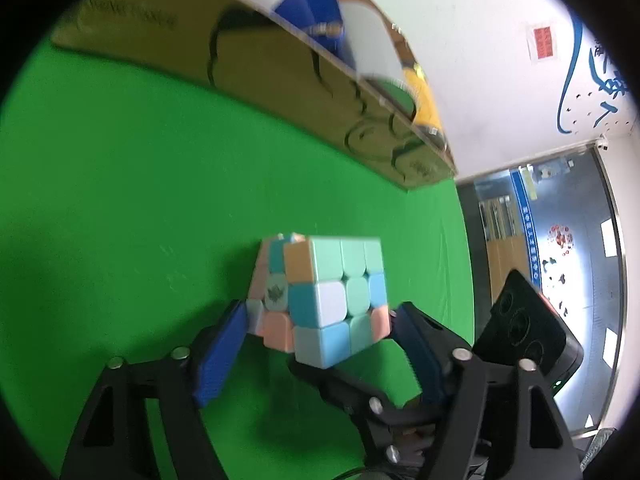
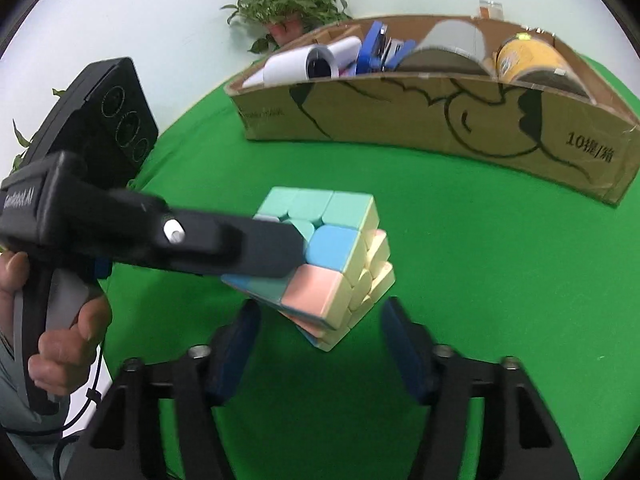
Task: Organize rigid objects
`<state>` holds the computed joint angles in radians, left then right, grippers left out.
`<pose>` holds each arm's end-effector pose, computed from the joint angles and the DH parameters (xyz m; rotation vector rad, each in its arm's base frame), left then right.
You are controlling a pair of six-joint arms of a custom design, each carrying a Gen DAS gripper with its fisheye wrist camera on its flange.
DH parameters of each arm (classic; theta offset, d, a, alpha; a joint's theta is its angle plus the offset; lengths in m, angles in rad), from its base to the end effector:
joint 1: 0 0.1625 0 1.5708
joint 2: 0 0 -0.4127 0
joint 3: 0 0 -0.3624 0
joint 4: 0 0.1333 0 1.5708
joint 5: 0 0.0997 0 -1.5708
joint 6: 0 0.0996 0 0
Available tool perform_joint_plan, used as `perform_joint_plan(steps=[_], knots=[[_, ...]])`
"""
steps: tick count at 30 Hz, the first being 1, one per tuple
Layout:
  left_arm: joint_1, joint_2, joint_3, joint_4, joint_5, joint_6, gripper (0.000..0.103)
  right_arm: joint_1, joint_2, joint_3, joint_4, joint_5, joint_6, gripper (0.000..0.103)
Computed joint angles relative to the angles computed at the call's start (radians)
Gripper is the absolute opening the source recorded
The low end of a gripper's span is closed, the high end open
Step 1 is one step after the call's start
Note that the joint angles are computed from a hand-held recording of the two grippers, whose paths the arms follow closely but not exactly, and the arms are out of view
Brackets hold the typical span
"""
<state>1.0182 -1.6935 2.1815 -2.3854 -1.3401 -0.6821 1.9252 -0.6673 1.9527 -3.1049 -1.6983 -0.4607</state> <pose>-0.0746 -0.4182 0.3423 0.2578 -3.0672 0.6199 0.3030 -0.4713 -0.0010 1.1594 -2.7454 0.3619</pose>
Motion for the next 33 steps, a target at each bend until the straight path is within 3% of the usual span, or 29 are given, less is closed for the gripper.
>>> perform_joint_plan(steps=[6, 13, 15, 19, 23, 26, 29, 33], knots=[[-0.024, -0.023, 0.022, 0.004, 0.033, -0.005, 0.070, -0.010, -0.001, 0.002, -0.020, 0.011, -0.022, 0.052], [-0.067, -0.057, 0.021, 0.017, 0.094, 0.007, 0.058, 0.005, -0.005, 0.025, -0.095, 0.013, -0.056, 0.052], [-0.084, -0.052, 0.015, 0.023, 0.113, 0.006, 0.047, 0.015, -0.001, 0.030, -0.143, 0.005, -0.074, 0.051], [-0.088, -0.060, 0.017, 0.001, 0.115, 0.024, 0.046, 0.031, -0.002, 0.026, -0.188, 0.013, -0.091, 0.051], [-0.050, -0.066, 0.014, -0.017, 0.072, 0.038, 0.046, 0.028, 0.007, -0.020, -0.099, 0.018, -0.061, 0.047], [-0.059, -0.075, 0.015, 0.008, 0.103, 0.010, 0.046, 0.008, -0.005, -0.030, -0.051, 0.058, -0.035, 0.048], [-0.066, -0.073, 0.011, 0.007, 0.137, 0.009, 0.046, -0.014, -0.025, -0.039, -0.024, 0.102, -0.031, 0.064], [-0.048, -0.048, -0.022, -0.017, 0.161, 0.031, 0.046, -0.023, -0.031, -0.091, 0.026, 0.120, -0.004, 0.067]])
